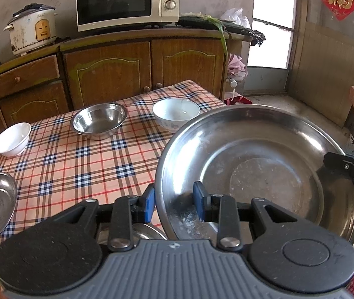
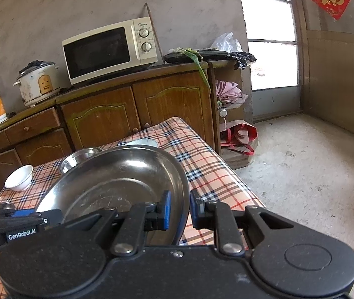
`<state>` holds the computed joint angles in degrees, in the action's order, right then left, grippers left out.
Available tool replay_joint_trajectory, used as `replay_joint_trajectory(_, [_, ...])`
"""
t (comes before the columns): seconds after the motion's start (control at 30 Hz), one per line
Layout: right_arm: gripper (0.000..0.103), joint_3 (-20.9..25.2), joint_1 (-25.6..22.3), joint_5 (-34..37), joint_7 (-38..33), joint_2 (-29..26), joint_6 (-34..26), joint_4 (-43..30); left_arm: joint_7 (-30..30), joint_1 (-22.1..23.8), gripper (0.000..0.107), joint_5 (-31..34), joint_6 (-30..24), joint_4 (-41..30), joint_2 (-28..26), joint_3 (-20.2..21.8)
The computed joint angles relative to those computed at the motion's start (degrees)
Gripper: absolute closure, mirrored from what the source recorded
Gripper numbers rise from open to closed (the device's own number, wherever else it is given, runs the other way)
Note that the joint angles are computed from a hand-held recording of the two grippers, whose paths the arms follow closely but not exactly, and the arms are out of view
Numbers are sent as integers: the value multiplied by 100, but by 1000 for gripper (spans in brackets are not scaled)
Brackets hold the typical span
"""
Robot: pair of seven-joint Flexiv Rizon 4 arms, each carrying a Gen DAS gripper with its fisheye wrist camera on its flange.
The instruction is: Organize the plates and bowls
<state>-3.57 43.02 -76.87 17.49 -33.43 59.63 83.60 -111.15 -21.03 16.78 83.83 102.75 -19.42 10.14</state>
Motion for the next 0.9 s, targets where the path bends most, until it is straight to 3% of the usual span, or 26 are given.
replay_joint_trajectory(0.9, [81, -107, 279, 604, -667, -413, 233, -432, -503, 96, 75, 498, -189, 208, 236, 154])
